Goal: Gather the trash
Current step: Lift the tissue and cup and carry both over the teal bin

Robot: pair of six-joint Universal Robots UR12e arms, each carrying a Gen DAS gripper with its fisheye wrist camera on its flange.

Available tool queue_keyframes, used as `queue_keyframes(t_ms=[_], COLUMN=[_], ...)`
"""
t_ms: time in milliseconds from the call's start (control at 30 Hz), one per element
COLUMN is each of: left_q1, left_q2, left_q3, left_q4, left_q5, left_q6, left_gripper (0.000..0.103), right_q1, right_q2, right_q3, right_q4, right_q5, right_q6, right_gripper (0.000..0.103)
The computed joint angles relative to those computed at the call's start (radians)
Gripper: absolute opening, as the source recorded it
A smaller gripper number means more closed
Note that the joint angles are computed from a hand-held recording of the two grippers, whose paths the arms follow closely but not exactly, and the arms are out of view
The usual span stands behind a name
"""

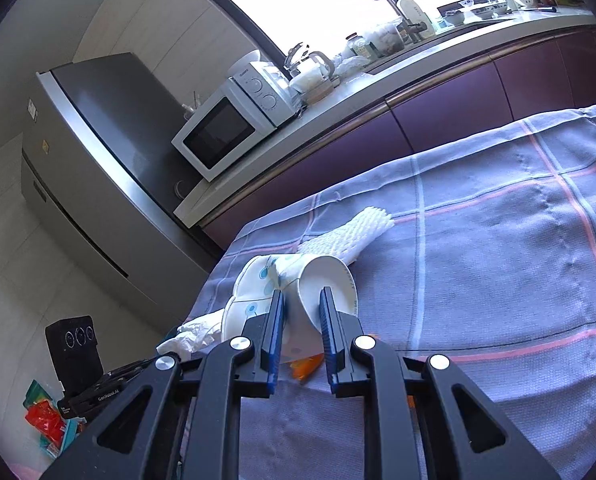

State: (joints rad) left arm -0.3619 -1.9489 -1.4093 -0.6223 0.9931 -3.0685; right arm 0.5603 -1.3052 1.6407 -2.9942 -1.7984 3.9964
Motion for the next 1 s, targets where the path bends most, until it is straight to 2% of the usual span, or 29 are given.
queue_keyframes(t_ms=[533,1000], left_q1=[0.054,0.108], left_q2=[0.069,0.122], left_q3=[-0.098,-0.17], left_q4=[0.061,0.115], left_q5=[0.02,0.069], left_q6=[-0.031,-0.089], left_gripper=[0.008,0.008], right_q1=[0.009,0.012], right_q2=[0.103,0.185], right_q3=[-0.142,-0.268], right_q4=[0.034,0.095], right_q5=[0.16,0.274], right_q6=[-0.065,-0.121], right_gripper=[0.017,0.017])
